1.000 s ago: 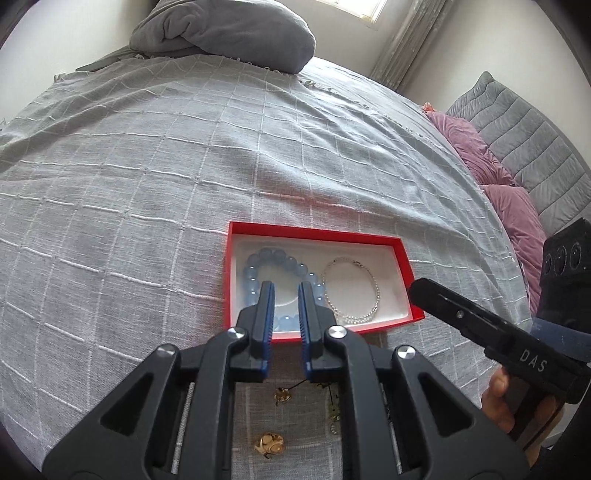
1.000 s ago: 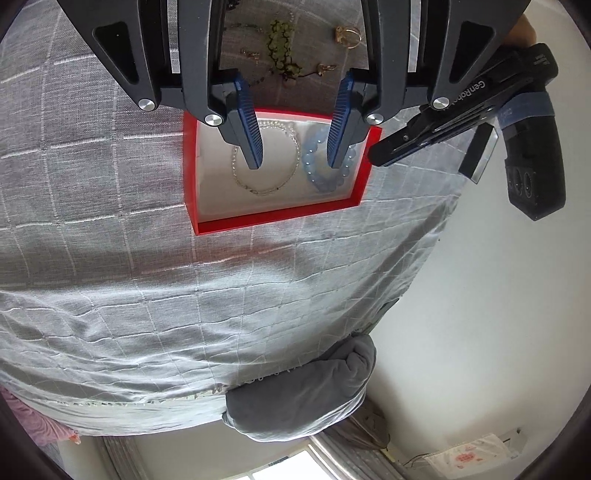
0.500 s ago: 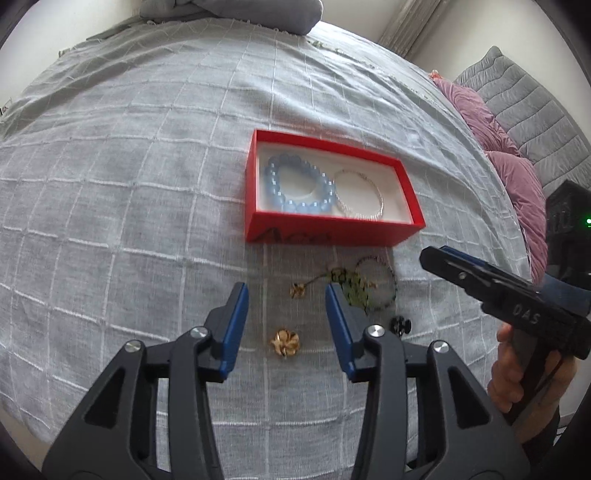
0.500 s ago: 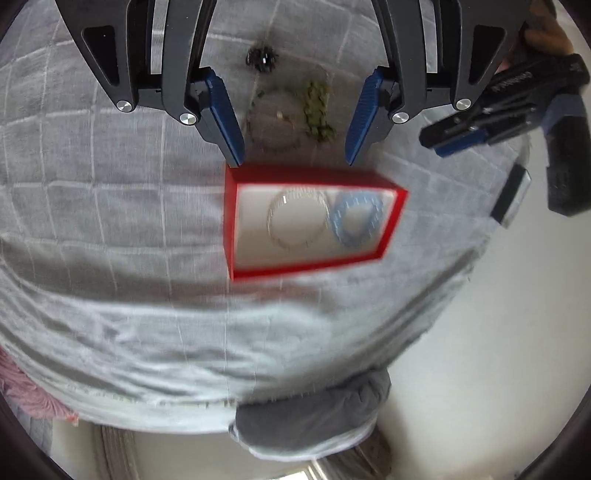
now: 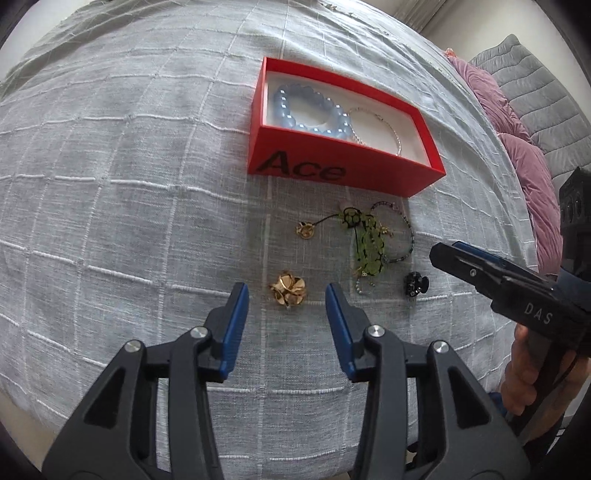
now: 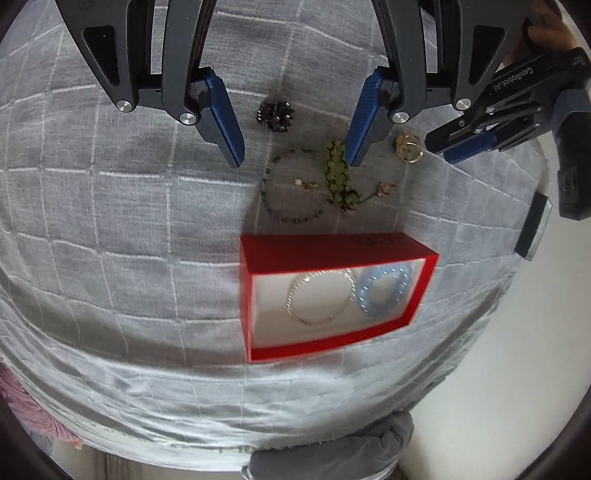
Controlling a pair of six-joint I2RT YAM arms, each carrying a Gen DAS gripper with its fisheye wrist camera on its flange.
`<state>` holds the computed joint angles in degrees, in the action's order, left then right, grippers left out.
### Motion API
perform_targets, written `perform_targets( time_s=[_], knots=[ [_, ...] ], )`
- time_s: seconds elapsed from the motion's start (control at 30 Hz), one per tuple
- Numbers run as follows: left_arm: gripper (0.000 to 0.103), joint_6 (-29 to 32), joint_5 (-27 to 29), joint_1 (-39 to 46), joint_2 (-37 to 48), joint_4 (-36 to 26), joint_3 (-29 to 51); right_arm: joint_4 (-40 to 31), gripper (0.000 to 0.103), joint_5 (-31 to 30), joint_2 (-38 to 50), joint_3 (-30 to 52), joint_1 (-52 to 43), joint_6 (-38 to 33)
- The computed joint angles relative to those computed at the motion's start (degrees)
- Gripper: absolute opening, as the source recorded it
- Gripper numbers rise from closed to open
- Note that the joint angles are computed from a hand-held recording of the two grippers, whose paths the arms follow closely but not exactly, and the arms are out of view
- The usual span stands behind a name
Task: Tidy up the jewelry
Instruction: 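Withdraw both grippers from the box back to the remaining jewelry, then grasp the gold ring with the left gripper while the right gripper grasps the black claw clip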
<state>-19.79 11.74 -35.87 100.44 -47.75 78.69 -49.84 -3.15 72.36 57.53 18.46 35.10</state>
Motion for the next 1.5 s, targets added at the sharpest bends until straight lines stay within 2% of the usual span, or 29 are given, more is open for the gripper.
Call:
perform_targets(
  time_s=[0.2, 0.43, 0.63, 0.7, 0.77, 0.83, 0.97, 1.0, 1.13, 1.37, 1.4, 1.43, 1.5],
  knots=[
    [0.045, -2.32, 0.38, -0.74, 2.4, -1.4, 1.36, -3.65, 0.058, -1.08, 3.57, 0.46, 0.94, -2.6],
    [0.045, -3.42, 0.24, -0.69, 2.67, -0.42, 1.26, -3.49, 0.056, -1.59, 6.67, -0.5, 3.29, -1.55],
    [0.045, -3.4, -0.46, -0.79, 2.58, -0.06, 1.21, -3.59, 0.048, -0.05, 5.28, -1.31, 3.52, -1.36],
    [0.045, -3.47, -0.74, -1.09, 2.63, 0.35, 1.01, -3.25, 0.043, 0.1, 5.7, -1.51, 3.8, -1.45],
    [0.039, -3.79, -0.97, -1.52, 2.91, 0.75, 0.98, -3.08, 0.037, 0.97, 6.53, -1.42, 4.59, -1.47],
    [0.019, -4.3, -1.41, -2.02, 3.71, 0.63, 1.52, -3.22, 0.027, 2.69, 7.19, -1.14, 6.11, -1.09],
    [0.013, -4.91, -3.22, -2.36, 3.11, 1.65, 1.1, -1.89, 0.026, 2.72, 6.79, -1.04, 7.79, 0.45],
    [0.004, -5.12, -3.69, -2.49, 2.89, 1.83, 1.05, -1.8, 0.026, 3.07, 6.76, -0.82, 8.06, 0.59],
    [0.004, -4.56, -3.46, -1.99, 0.97, 3.06, -0.12, -2.23, 0.026, 2.7, 5.58, -0.45, 7.72, 0.0],
    [0.006, -3.2, -3.8, -0.58, 0.28, 2.2, -0.09, -1.21, 0.026, 1.66, 5.12, -0.88, 5.62, -1.79],
    [0.015, -3.2, -3.7, -0.49, 0.4, 1.71, 0.2, -1.22, 0.026, 1.54, 4.97, -0.89, 5.51, -1.83],
    [0.029, -3.48, -3.46, -0.38, 0.42, 1.54, 0.32, -1.45, 0.026, 1.58, 4.82, -0.71, 5.73, -1.57],
    [0.045, -4.53, -3.53, -0.91, 0.49, 2.04, 0.52, -1.68, 0.026, 1.42, 4.4, -0.8, 5.5, -1.71]
  ],
)
